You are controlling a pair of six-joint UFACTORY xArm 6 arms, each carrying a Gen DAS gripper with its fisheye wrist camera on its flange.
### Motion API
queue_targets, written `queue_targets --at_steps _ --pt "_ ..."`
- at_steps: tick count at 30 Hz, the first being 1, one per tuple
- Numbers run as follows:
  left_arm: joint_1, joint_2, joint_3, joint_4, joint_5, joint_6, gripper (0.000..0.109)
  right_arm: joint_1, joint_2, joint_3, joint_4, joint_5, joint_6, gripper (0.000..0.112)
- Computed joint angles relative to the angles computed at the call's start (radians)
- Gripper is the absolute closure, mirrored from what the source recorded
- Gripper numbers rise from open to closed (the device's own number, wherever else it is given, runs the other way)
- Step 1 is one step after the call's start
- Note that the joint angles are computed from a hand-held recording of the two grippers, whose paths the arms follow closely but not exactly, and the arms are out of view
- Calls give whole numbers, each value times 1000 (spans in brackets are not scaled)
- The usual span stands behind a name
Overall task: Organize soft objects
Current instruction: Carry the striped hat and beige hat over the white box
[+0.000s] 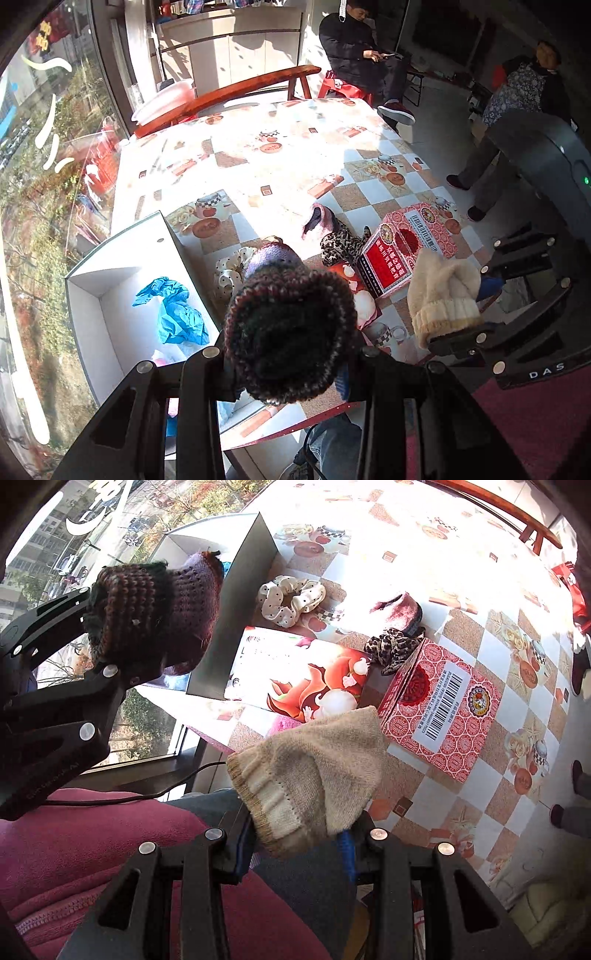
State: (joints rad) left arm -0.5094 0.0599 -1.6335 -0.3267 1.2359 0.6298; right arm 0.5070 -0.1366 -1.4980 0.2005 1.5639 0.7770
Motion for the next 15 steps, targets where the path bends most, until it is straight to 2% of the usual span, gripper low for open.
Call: queue_targets --at_steps 6,15 --pt "65 -15 46 40 -82 -125 69 -13 201 -258 -7 39 -75 74" --pt "157 -12 78 93 -116 -235 69 -11 498 -644 25 92 -135 74"
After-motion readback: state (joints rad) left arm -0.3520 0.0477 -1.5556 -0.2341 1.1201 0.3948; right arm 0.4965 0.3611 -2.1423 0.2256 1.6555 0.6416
